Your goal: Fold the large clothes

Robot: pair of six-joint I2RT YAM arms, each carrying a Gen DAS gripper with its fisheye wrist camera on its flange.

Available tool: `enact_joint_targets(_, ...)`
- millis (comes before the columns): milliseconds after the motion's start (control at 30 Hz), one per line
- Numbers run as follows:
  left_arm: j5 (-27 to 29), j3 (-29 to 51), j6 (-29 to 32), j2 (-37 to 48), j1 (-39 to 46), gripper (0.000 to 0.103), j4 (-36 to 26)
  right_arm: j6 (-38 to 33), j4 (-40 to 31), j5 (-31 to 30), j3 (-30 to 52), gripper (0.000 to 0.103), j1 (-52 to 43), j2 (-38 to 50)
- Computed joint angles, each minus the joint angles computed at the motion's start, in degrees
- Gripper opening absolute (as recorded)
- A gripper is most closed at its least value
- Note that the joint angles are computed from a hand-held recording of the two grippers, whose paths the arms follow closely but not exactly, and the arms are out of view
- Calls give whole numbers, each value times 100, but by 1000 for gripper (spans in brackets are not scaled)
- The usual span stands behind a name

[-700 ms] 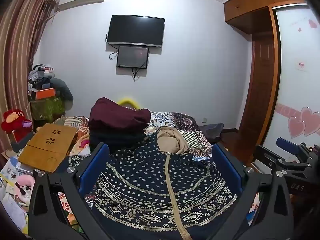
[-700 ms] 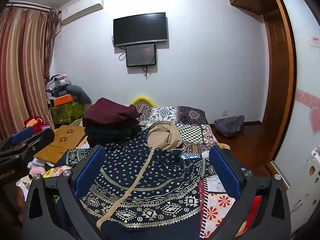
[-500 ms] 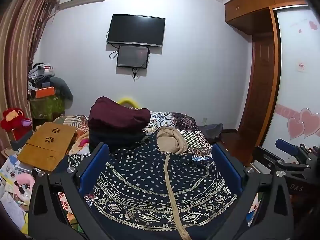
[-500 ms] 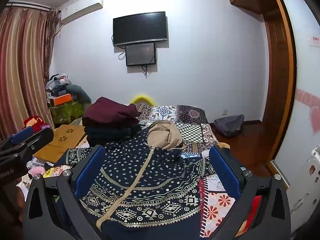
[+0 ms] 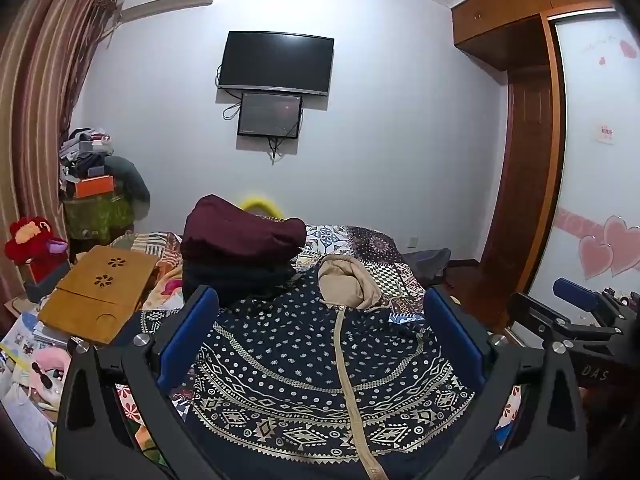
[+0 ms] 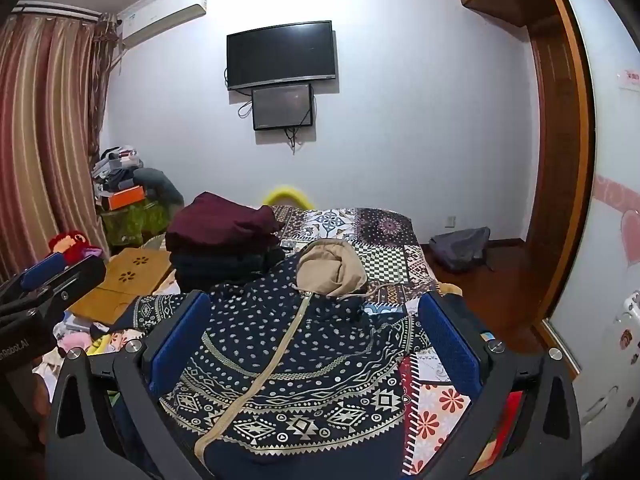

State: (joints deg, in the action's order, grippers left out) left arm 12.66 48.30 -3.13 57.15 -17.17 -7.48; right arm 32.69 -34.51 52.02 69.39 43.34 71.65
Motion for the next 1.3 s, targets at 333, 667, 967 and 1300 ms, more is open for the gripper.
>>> enact_joint_targets(333,55,68,-8,45,87,103,-25,-81,54,-47,84,103,11,68)
enact_joint_targets(667,105,60,-51,37,188,103,-42,-169,85,-91,155,103,19,158)
enact_joint_targets(967,130,49,-83,51,237,103,-44,-148,62,-58,220,103,56,216)
enact_joint_targets(1300,192,63,-98,86,305,103,-54,-153,37,-39,286,103,86,261)
